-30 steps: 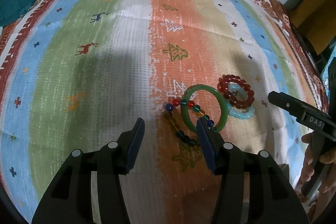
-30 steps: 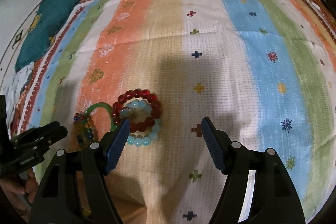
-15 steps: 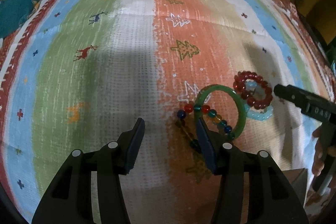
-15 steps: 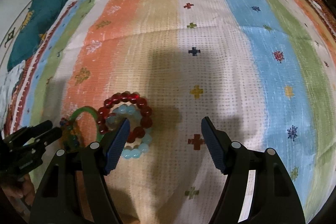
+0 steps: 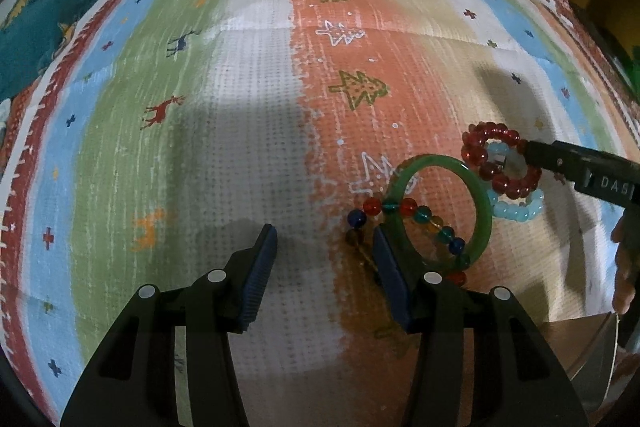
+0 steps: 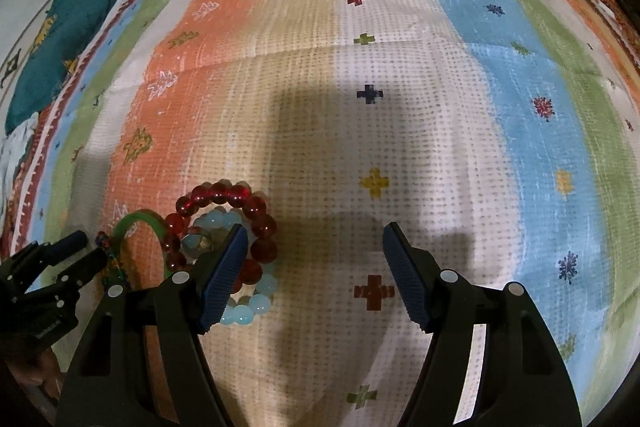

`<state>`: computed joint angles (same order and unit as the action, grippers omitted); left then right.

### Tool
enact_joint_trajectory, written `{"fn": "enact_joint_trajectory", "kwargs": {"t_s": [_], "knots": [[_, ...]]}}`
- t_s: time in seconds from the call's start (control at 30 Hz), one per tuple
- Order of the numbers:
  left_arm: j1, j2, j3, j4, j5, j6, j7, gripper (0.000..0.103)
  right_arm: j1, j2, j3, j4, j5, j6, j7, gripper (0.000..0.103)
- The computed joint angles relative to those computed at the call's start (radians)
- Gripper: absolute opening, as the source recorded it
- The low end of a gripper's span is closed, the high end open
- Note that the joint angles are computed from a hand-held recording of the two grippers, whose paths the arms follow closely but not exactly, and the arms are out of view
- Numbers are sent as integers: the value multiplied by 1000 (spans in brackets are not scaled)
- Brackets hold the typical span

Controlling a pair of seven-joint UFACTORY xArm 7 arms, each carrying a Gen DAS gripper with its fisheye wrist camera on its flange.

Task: Organize jewelry
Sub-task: 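Move the left tool to the multicolour bracelet while the right tool approaches the red bracelet, then close the right tool on the red bead bracelet while the left tool grasps the multicolour bracelet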

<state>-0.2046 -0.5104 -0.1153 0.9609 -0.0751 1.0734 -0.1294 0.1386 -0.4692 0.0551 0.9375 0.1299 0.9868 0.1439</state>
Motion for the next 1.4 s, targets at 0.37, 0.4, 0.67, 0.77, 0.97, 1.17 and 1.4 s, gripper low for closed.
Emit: {"fn": "enact_joint_trajectory", "kwargs": {"t_s": [0.37,0.4,0.67,0.77,0.97,1.17,1.4], "knots": [[0,-8,-5,-10,23,0,12,28,8,-4,-15,-13,45,-4,-28,45],[0,-6,-5,-9,22,-2,11,25,11,-4,-17,-13,51,-3,-31,41],[-6,-9,10,-12,-11,-1,24,9,33,-3,-39,-8,129,19,-82,14],[-5,-10,19,-9,-33,4,22,9,30,-3,-39,-7,134,21,-89,14],[-10,-20,27,2,-69,4,27,9,24,-12,-33,2,131,34,-86,14],[-16,-36,29,19,-95,1,32,9,27,-23,-26,20,119,35,-88,14],[-22,-55,31,35,-117,-6,30,9,37,-66,-1,27,78,29,-95,14]]}}
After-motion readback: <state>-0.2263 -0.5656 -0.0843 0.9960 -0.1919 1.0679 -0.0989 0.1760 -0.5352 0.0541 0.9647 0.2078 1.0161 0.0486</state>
